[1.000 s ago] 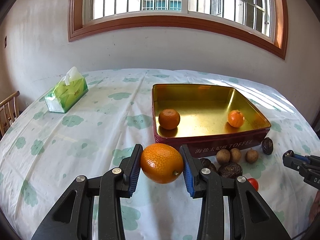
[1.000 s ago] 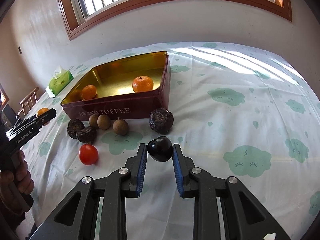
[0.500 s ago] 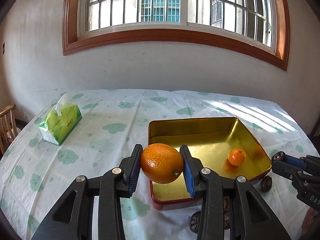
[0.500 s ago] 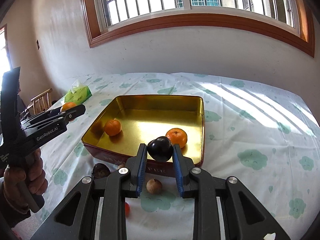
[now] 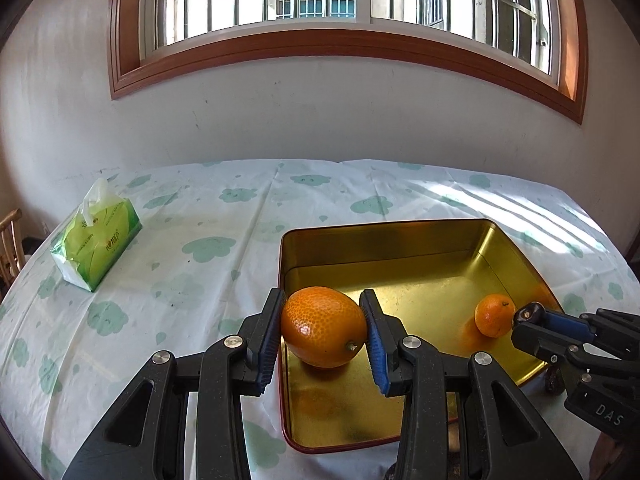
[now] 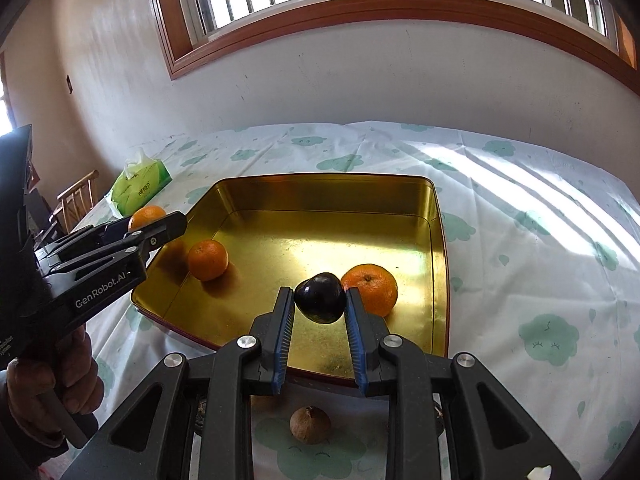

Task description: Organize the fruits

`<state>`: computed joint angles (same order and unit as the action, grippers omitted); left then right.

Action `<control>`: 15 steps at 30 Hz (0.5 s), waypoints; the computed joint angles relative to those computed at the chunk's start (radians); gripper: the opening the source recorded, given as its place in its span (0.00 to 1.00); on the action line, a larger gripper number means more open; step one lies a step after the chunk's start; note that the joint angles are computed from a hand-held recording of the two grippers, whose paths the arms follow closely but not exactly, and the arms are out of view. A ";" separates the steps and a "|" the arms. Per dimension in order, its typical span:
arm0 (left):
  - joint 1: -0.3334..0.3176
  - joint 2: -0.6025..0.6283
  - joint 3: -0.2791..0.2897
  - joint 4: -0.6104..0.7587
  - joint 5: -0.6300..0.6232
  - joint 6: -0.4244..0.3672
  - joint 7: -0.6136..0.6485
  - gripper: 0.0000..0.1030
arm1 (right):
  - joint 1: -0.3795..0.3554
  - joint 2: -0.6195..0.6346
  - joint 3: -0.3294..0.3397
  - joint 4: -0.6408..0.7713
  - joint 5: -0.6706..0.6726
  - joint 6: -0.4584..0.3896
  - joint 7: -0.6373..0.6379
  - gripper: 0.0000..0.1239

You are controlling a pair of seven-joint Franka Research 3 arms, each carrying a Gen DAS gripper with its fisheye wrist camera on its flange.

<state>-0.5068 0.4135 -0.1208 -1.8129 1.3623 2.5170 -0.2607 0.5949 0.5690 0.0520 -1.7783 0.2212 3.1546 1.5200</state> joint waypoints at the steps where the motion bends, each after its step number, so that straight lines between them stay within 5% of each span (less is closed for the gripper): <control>1: 0.000 0.005 0.000 0.005 -0.001 -0.001 0.004 0.38 | -0.001 0.006 0.000 0.008 0.000 -0.006 0.000 0.19; 15: 0.001 0.040 0.017 0.033 -0.019 0.022 0.026 0.38 | -0.006 0.041 0.002 0.048 -0.002 -0.029 0.007 0.19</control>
<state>-0.5061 0.4534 -0.1039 -1.7803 1.3434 2.5385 -0.2348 0.5889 0.6096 0.0541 -1.7303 0.2190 3.1260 1.5271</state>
